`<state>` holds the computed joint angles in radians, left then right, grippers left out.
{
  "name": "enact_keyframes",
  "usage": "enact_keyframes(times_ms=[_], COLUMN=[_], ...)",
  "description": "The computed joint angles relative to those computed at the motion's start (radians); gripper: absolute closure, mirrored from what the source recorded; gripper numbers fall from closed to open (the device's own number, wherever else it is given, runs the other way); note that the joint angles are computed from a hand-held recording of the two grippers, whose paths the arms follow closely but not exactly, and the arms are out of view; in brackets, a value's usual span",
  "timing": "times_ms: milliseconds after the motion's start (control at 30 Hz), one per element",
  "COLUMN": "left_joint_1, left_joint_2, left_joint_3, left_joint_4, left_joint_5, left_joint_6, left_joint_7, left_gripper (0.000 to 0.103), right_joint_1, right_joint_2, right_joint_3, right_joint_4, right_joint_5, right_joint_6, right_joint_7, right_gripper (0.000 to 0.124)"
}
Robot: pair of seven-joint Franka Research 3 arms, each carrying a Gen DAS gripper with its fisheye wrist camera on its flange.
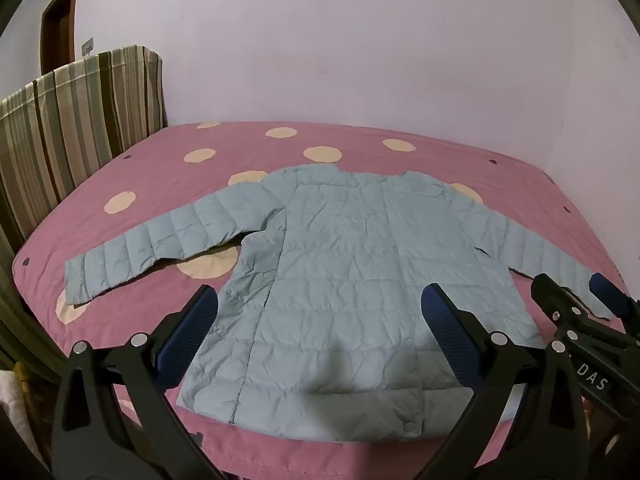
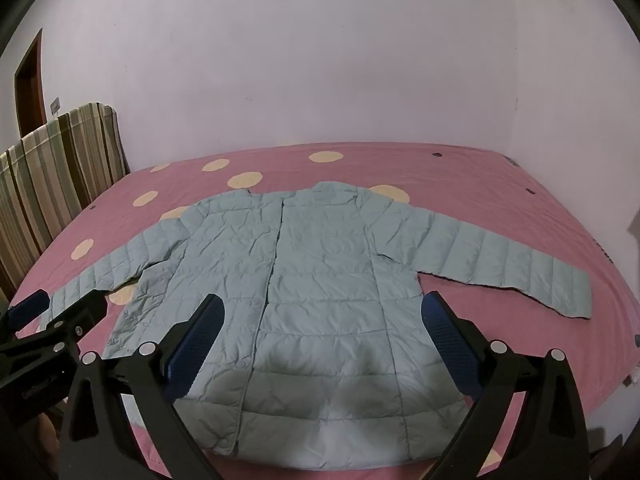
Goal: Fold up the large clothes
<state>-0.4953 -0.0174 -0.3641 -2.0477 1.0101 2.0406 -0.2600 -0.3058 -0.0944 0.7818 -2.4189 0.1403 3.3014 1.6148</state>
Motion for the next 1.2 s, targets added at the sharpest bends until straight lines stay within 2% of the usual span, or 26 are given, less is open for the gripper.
enact_keyframes(times_ms=[233,467,533,600,1200], left_joint_1=[0.002,-0.002,-0.002,-0.002,-0.003], left_joint_2=[-0.007,0.002,0.001,0.0,-0.003], left_joint_3=[0.001,-0.003,-0.001,-0.001,-0.002], left_joint_4=[-0.011,-0.003,-0.004,-0.006,-0.015], left_joint_5=[-0.003,-0.001,-0.002,-0.003,-0.007], left_joint_6=[0.005,-0.001,0.001,0.004,0.009], left_joint_7=[-0.003,-0.008,-0.006,-0.007,-0.013], left_gripper=[0.002,0.002,0.002,0.002,0.002], right_joint_1=[0.016,0.014,-0.008,0.008,-0.005], right_joint_2=[0.001,-0.001,-0.003,-0.001,-0.003], right_joint_3=[-0.014,-0.012,0.009,-0.007,0.006], right_joint_4=[0.0,0.001,0.0,0.0,-0.001], right_joint_5=[0.006,0.002,-0.001,-0.002,-0.005], right_joint_6=[0.0,-0.002,0.0,-0.001,-0.001], right_joint_7=[-0.006,-0.002,0.002,0.002,0.006], right_gripper=[0.026,0.026,0.026,0.026,0.026])
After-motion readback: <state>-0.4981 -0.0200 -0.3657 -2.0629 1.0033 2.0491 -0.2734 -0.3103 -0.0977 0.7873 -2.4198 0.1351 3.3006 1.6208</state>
